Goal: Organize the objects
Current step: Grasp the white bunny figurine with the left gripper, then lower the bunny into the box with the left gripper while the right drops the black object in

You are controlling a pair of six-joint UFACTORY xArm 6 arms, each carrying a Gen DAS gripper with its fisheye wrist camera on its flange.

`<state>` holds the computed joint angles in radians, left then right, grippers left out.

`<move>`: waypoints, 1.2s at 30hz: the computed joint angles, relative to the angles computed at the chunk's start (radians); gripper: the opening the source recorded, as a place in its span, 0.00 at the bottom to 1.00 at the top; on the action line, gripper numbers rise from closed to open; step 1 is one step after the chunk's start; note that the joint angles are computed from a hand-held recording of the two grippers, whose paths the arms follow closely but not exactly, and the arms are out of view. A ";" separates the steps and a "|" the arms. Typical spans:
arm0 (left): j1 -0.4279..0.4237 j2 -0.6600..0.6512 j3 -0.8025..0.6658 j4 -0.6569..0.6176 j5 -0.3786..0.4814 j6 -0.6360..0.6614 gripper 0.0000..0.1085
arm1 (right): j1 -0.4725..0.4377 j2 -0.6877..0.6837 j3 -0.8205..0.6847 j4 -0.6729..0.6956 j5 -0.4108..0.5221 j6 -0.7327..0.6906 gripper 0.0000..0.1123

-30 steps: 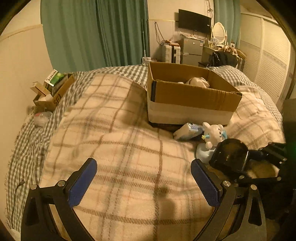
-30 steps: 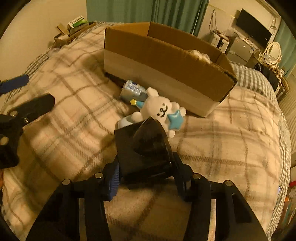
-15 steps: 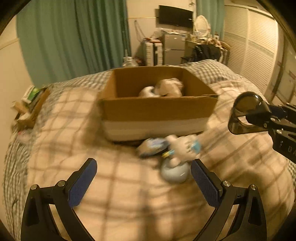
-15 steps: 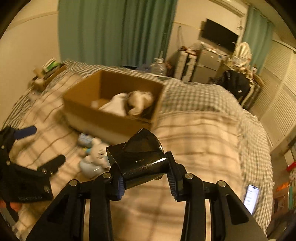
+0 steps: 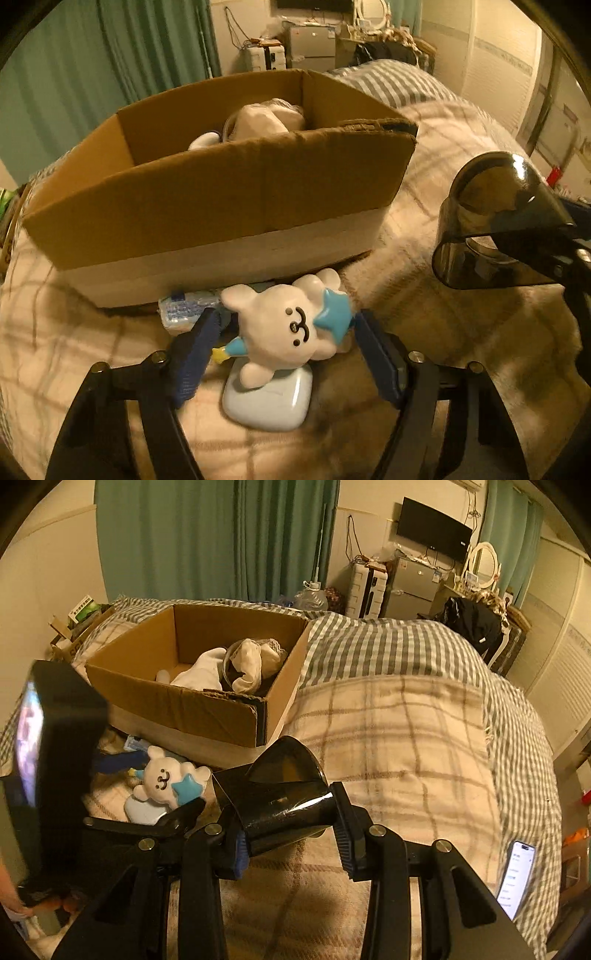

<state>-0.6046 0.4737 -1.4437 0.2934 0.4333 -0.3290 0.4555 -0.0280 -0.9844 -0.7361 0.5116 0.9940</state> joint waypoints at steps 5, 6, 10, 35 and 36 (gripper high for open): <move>-0.001 -0.045 0.056 0.041 -0.034 -0.024 0.59 | 0.008 0.000 0.003 -0.017 0.005 0.017 0.33; 0.000 -0.058 0.073 0.025 -0.042 -0.010 0.49 | 0.011 -0.004 0.004 -0.024 0.008 0.024 0.33; 0.002 -0.113 0.140 -0.037 -0.071 0.041 0.41 | 0.034 -0.024 0.002 -0.039 0.034 0.043 0.32; 0.107 -0.333 0.028 -0.026 -0.057 0.059 0.41 | 0.112 -0.073 -0.315 -0.089 0.213 -0.128 0.33; 0.112 -0.315 -0.004 -0.014 -0.050 0.055 0.41 | 0.094 -0.047 -0.352 -0.056 0.190 -0.160 0.33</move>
